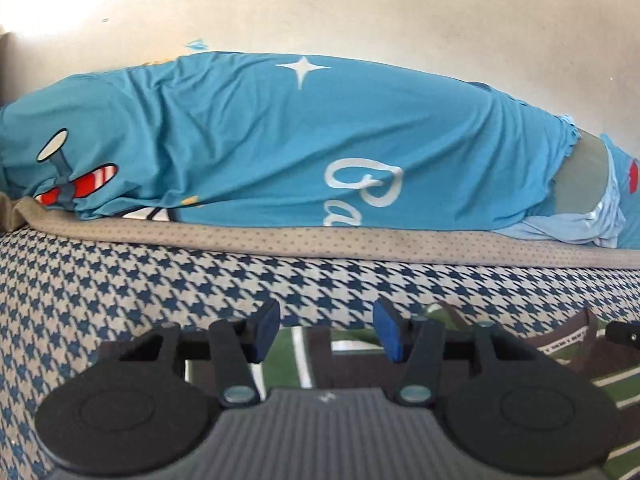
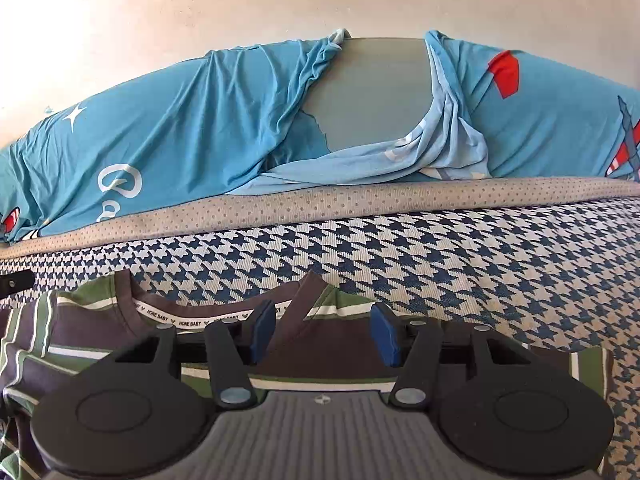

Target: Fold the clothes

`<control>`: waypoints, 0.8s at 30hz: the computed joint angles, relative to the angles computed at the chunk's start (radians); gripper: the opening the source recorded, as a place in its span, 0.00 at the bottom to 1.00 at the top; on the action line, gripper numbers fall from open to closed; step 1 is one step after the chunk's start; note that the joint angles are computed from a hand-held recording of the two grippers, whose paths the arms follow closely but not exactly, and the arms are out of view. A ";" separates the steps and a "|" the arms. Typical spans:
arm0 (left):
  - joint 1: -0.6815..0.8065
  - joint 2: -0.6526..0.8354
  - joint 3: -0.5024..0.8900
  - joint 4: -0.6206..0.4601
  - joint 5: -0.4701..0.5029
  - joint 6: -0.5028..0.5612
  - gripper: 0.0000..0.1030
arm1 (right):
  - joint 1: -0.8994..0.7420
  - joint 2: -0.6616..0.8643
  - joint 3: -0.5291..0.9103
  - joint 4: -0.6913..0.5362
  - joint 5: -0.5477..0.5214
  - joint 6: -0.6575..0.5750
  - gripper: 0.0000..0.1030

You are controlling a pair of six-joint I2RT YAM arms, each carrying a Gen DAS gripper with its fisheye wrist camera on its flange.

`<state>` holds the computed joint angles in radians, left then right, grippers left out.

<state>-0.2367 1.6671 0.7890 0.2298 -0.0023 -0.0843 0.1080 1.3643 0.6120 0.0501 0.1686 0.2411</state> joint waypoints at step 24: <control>-0.086 0.221 0.133 0.006 0.126 0.152 0.56 | -0.039 0.179 0.074 0.067 -0.082 -0.149 0.55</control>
<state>-0.3224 1.8883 0.9215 0.2360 0.1236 0.0675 0.0691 1.5435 0.6861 0.1169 0.0862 0.0922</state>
